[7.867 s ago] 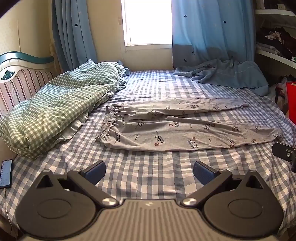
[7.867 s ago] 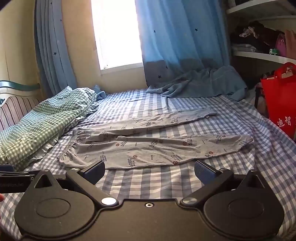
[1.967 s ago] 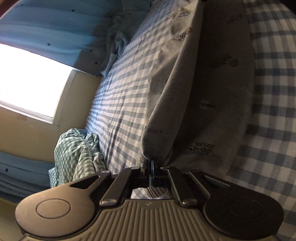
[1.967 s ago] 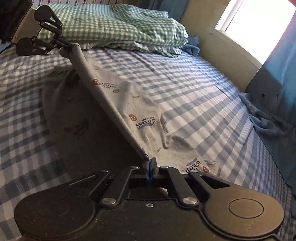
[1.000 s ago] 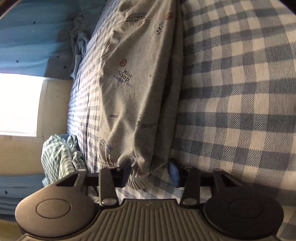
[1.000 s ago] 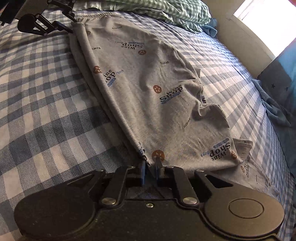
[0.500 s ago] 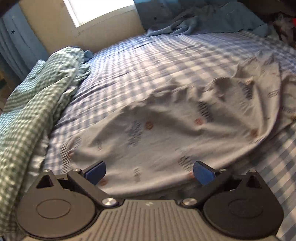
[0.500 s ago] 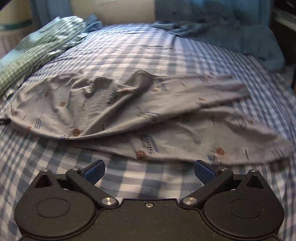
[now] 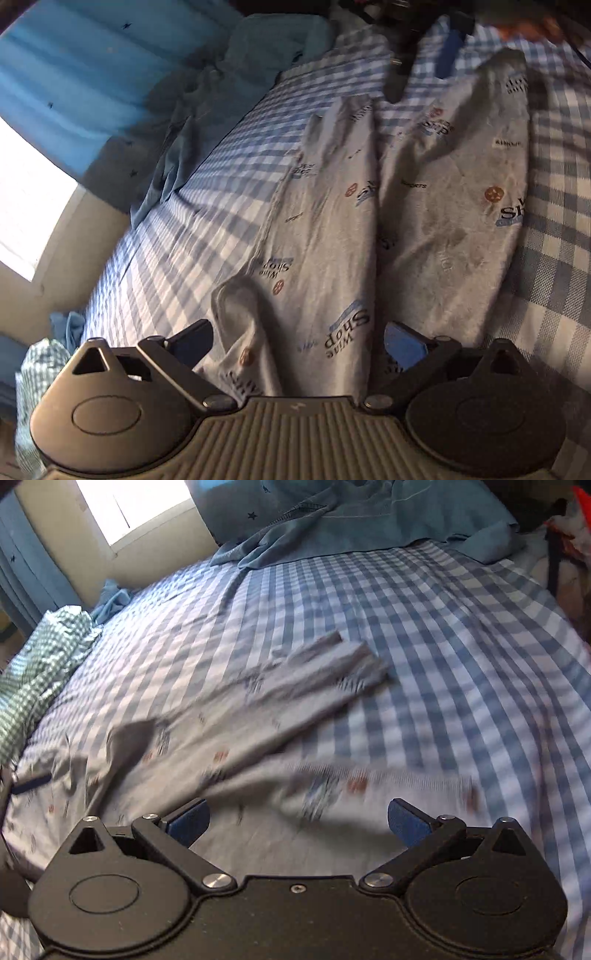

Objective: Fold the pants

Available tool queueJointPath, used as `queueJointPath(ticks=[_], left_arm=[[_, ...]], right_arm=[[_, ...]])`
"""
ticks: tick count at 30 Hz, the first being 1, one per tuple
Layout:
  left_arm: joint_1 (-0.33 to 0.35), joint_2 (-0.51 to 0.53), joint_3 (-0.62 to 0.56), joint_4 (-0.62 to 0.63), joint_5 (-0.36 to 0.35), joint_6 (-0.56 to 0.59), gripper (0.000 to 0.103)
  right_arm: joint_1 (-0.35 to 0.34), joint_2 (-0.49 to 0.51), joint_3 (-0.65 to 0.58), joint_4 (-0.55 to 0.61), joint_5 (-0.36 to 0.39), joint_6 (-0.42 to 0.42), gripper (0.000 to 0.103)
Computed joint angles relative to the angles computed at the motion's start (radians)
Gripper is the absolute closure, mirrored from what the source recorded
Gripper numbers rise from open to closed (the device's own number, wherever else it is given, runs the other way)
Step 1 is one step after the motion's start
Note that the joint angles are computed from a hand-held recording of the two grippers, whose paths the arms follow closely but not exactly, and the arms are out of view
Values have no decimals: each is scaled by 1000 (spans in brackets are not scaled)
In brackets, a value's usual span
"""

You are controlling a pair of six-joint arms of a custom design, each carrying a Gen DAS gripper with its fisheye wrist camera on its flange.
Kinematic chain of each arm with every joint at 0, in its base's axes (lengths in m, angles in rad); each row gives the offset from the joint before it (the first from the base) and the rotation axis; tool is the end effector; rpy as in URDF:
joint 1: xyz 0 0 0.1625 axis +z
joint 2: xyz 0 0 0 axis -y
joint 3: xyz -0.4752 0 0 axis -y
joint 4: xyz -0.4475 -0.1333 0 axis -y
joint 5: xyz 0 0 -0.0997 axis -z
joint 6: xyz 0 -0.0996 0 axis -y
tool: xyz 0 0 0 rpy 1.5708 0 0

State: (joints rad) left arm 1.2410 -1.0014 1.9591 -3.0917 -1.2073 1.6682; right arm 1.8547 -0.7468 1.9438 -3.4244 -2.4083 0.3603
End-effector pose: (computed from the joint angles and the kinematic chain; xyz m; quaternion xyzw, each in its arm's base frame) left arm -0.0501 -0.6674 0.1712 0.7673 0.5535 -0.1067 0.3057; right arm 0.2339 -0.5899 0.0768 -0.1640 -0.8592 0.4013 0.2719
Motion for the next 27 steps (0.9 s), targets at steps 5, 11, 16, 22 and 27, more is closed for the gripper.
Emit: queueJointPath(ticks=[5,11,16,22,27], left_arm=[[-30,58,23,-90,100,77,76],[-53,34,-21,81,158,-141,101],[-66,14,-64,193,189,-263,102],[-77,7,-90,210,192,-322,102],[-91,-24,-98,199,158,-366,102]], right_arm=[[-123,-47,-11,-43,180,-13,19],[-205,-15,-25,-192,250,100,42],[-237,16,-6,-369,269,191,68],[-220,0,2,-351,212,215,103],[-140,-39,-32,-302,154,58,103]])
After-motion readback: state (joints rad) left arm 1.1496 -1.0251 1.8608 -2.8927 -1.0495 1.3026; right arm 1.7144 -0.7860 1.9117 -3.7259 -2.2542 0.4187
